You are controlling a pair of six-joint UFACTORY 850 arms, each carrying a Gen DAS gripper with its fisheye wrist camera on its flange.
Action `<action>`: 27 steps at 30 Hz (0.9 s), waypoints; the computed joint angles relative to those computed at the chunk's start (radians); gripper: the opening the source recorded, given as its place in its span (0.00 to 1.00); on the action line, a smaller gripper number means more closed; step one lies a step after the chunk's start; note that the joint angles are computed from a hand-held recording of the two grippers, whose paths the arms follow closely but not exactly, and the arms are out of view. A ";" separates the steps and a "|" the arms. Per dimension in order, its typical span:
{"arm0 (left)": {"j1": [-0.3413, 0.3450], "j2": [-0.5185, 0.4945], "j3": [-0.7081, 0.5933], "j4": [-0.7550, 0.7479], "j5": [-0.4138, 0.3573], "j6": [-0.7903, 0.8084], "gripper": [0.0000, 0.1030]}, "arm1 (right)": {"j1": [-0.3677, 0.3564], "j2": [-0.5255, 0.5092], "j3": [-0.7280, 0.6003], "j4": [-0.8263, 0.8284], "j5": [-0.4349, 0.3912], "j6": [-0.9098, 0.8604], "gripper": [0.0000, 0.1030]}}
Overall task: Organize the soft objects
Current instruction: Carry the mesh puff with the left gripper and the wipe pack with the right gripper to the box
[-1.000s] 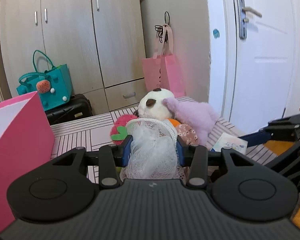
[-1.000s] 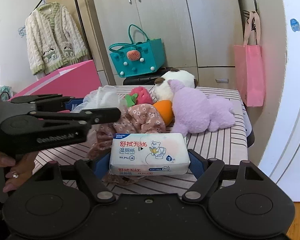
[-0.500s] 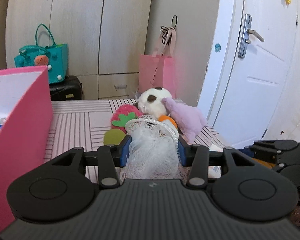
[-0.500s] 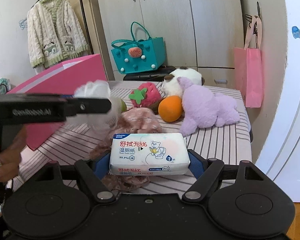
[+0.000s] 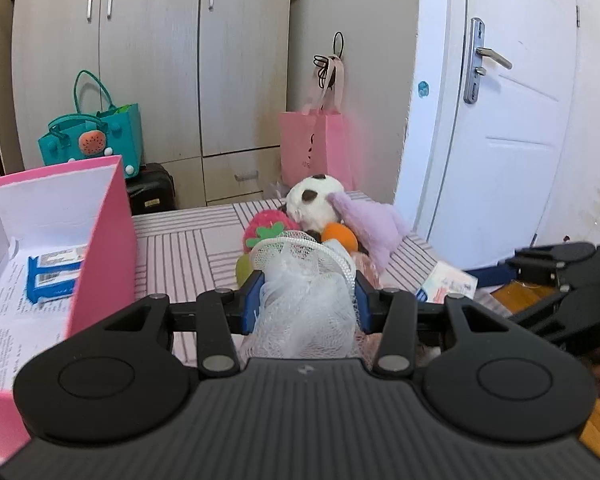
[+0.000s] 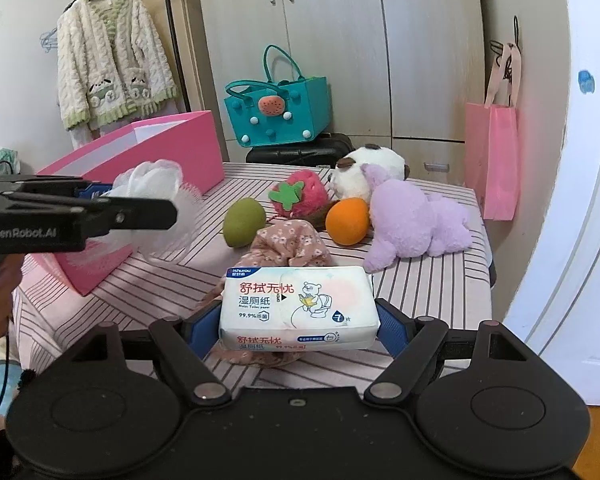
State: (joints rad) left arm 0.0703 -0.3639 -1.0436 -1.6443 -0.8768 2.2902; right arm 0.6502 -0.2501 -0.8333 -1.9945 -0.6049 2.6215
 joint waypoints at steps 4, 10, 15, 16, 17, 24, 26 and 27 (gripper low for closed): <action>0.033 0.020 0.003 0.084 -0.003 -0.053 0.43 | 0.025 0.018 -0.012 0.085 0.022 -0.079 0.81; 0.075 0.048 0.000 0.242 0.024 -0.154 0.43 | 0.058 0.029 -0.047 0.230 0.074 -0.214 0.81; 0.123 0.047 -0.029 0.392 -0.034 -0.266 0.43 | 0.071 0.032 -0.067 0.218 0.155 -0.197 0.81; 0.133 0.045 -0.038 0.429 -0.046 -0.293 0.43 | 0.073 0.031 -0.070 0.207 0.175 -0.186 0.81; 0.141 0.042 -0.049 0.464 -0.059 -0.319 0.43 | 0.075 0.029 -0.072 0.185 0.196 -0.163 0.81; 0.188 0.029 -0.118 0.651 -0.095 -0.449 0.43 | 0.081 0.013 -0.100 -0.020 0.310 0.050 0.81; 0.200 0.033 -0.128 0.677 -0.092 -0.450 0.43 | 0.077 0.009 -0.113 -0.087 0.349 0.095 0.81; 0.206 0.036 -0.130 0.681 -0.084 -0.446 0.43 | 0.075 0.004 -0.123 -0.120 0.369 0.119 0.81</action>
